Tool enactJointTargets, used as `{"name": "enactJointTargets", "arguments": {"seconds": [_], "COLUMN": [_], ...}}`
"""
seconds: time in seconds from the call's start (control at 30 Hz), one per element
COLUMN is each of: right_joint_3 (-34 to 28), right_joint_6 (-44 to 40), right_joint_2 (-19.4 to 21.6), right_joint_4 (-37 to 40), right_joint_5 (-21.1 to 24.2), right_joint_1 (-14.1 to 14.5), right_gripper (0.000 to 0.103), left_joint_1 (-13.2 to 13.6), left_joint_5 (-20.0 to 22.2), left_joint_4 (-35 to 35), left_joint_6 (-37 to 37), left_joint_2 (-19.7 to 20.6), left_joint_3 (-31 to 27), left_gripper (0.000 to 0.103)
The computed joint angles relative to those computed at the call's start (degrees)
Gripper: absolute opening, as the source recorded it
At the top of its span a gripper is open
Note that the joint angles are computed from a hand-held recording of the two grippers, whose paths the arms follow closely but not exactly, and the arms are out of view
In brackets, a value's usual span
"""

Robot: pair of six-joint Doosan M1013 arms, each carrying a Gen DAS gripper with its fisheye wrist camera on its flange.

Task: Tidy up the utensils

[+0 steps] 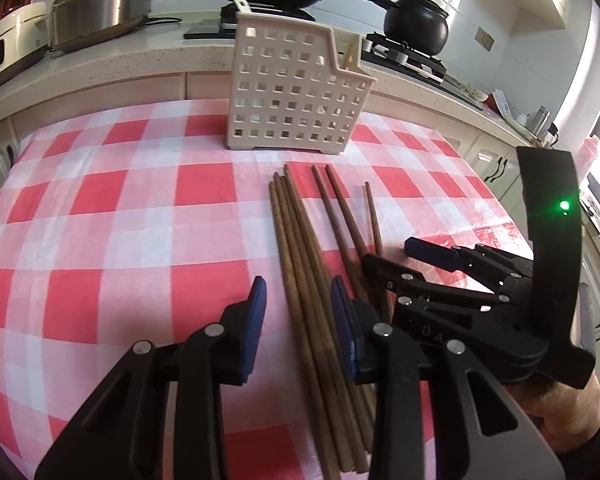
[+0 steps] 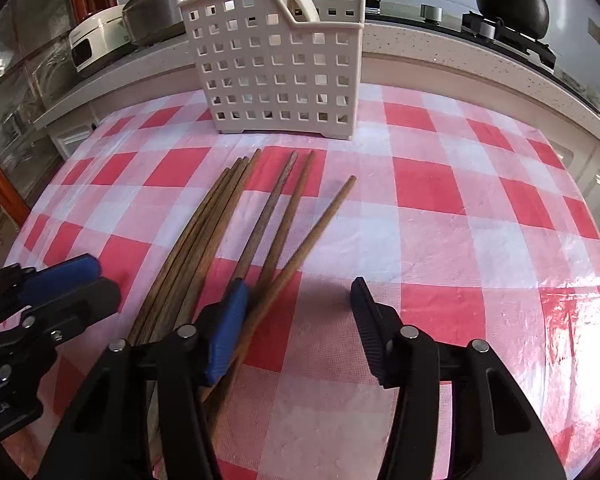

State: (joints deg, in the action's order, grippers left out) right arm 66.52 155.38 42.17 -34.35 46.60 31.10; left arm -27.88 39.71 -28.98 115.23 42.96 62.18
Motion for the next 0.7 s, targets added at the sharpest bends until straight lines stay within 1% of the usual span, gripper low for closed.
{"name": "enactJointTargets", "arguments": {"seconds": [0.03,0.07,0.1,0.13,0.33,0.4,0.47,0.5,0.63,0.7], "right_joint_3": [0.5,1.1,1.7,2.0,4.0,4.4,5.0,5.2,6.5,6.9], "right_joint_6": [-0.3,-0.4,-0.7,-0.9,-1.7,-1.3,-1.1,-0.9,0.0,0.4], "right_joint_2": [-0.3,-0.7,-1.1,-1.3,-2.5,-2.8,-3.2,-3.3,-4.1,-4.3], "right_joint_4": [0.4,1.0,1.5,1.9,3.2,2.7,2.7,2.6,2.2,2.1], "right_joint_5": [-0.8,-1.7,-2.6,-3.2,-5.7,-5.8,-6.1,-6.1,-6.8,-6.7], "right_joint_1": [-0.1,-0.2,-0.4,-0.5,-0.8,-0.9,-1.0,-1.1,-1.4,-1.5], "right_gripper": [0.039,0.036,0.029,0.026,0.014,0.013,0.011,0.010,0.010,0.010], "left_joint_1": [-0.2,-0.3,-0.4,-0.6,-1.3,-1.5,-1.9,-2.0,-2.0,-2.3], "left_joint_5": [0.4,0.6,0.9,1.0,3.2,4.5,5.3,5.3,5.7,5.3], "left_joint_4": [0.2,0.3,0.7,0.9,1.6,2.0,4.2,5.3,6.4,7.9], "left_joint_6": [0.0,0.1,-0.2,-0.5,-1.9,-2.7,-4.7,-5.8,-6.9,-7.7], "left_joint_2": [0.3,0.4,0.7,0.9,2.8,3.6,4.3,4.6,5.1,5.1], "left_joint_3": [-0.4,-0.7,-1.0,-1.3,-4.4,-5.7,-6.7,-7.0,-7.6,-7.6], "left_gripper": [0.029,0.027,0.025,0.025,0.018,0.016,0.015,0.011,0.015,0.015]}}
